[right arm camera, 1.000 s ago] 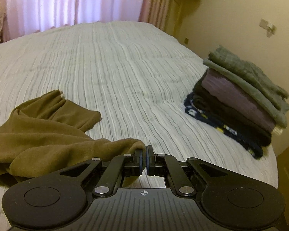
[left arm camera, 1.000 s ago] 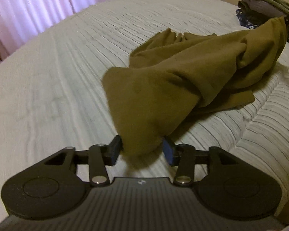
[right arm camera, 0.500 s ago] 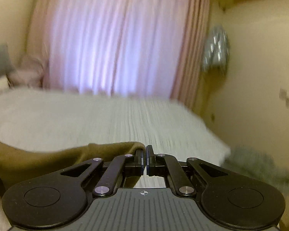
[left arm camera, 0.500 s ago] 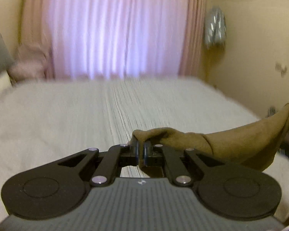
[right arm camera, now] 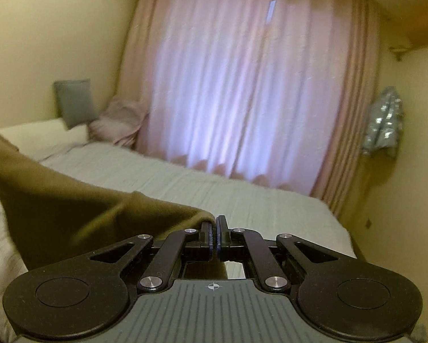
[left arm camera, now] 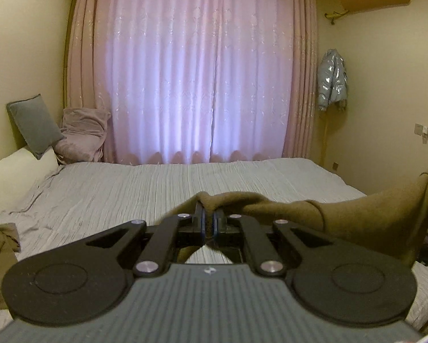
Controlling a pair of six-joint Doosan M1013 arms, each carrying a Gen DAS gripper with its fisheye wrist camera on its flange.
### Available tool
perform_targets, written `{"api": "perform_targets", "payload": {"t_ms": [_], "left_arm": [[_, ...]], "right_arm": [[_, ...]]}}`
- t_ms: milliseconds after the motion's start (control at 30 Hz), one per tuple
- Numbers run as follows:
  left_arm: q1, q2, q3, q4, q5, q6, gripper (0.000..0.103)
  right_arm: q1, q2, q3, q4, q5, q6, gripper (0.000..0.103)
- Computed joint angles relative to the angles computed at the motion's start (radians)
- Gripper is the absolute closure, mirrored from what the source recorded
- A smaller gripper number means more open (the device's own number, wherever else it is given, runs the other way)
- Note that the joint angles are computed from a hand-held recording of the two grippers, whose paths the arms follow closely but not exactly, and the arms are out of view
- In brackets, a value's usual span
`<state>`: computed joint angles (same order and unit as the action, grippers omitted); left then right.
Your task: Fold clothes
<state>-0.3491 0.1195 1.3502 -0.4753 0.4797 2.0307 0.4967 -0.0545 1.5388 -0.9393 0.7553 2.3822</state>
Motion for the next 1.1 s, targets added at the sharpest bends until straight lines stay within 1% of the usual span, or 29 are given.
{"api": "perform_targets", "payload": {"t_ms": [67, 133, 200, 267, 333, 367, 400, 433, 500, 533, 567, 633, 700, 833, 900, 933, 1000, 1100], "left_arm": [[0.018, 0.030, -0.031, -0.075, 0.012, 0.052, 0.099], [0.026, 0.101, -0.103, -0.083, 0.055, 0.029, 0.100], [0.025, 0.191, -0.193, -0.055, 0.111, -0.020, 0.099], [0.016, 0.298, -0.307, -0.001, 0.191, -0.095, 0.099], [-0.003, 0.409, -0.422, 0.113, 0.252, -0.178, 0.096], [-0.012, 0.467, -0.489, 0.170, 0.290, -0.217, 0.092], [-0.021, 0.524, -0.558, 0.238, 0.343, -0.258, 0.089], [-0.030, 0.573, -0.620, 0.299, 0.402, -0.305, 0.084], [-0.033, 0.637, -0.699, 0.341, 0.486, -0.352, 0.084], [-0.030, 0.646, -0.704, 0.336, 0.506, -0.355, 0.083], [-0.025, 0.647, -0.695, 0.322, 0.519, -0.353, 0.080], [-0.009, 0.623, -0.629, 0.285, 0.539, -0.346, 0.076], [0.010, 0.585, -0.541, 0.256, 0.558, -0.349, 0.076], [0.049, 0.510, -0.370, 0.168, 0.621, -0.383, 0.075], [0.061, 0.471, -0.286, 0.117, 0.658, -0.417, 0.075], [0.064, 0.457, -0.259, 0.098, 0.677, -0.433, 0.075], [0.072, 0.429, -0.203, 0.064, 0.696, -0.440, 0.075], [0.077, 0.406, -0.164, 0.031, 0.701, -0.441, 0.074]], "right_arm": [[-0.012, 0.012, -0.023, 0.015, -0.010, -0.030, 0.102], [-0.044, 0.050, -0.049, 0.017, -0.036, -0.052, 0.102], [-0.079, 0.096, -0.079, 0.027, -0.056, -0.074, 0.102], [-0.130, 0.174, -0.127, 0.081, -0.059, -0.082, 0.102], [-0.182, 0.276, -0.210, 0.218, -0.004, -0.145, 0.101], [-0.205, 0.332, -0.262, 0.288, 0.036, -0.179, 0.093], [-0.215, 0.367, -0.287, 0.317, 0.075, -0.177, 0.065], [-0.220, 0.395, -0.301, 0.332, 0.112, -0.165, 0.058], [-0.231, 0.453, -0.337, 0.366, 0.188, -0.142, 0.055], [-0.237, 0.484, -0.356, 0.384, 0.225, -0.131, 0.054], [-0.236, 0.486, -0.342, 0.399, 0.238, -0.100, 0.054], [-0.228, 0.468, -0.290, 0.430, 0.250, -0.024, 0.054], [-0.224, 0.431, -0.220, 0.478, 0.275, 0.070, 0.054], [-0.194, 0.342, -0.075, 0.587, 0.292, 0.323, 0.054], [-0.175, 0.300, -0.008, 0.655, 0.286, 0.453, 0.054], [-0.167, 0.278, 0.027, 0.695, 0.275, 0.526, 0.054], [-0.139, 0.244, 0.084, 0.734, 0.254, 0.670, 0.054], [-0.100, 0.204, 0.143, 0.752, 0.221, 0.857, 0.054]]}}
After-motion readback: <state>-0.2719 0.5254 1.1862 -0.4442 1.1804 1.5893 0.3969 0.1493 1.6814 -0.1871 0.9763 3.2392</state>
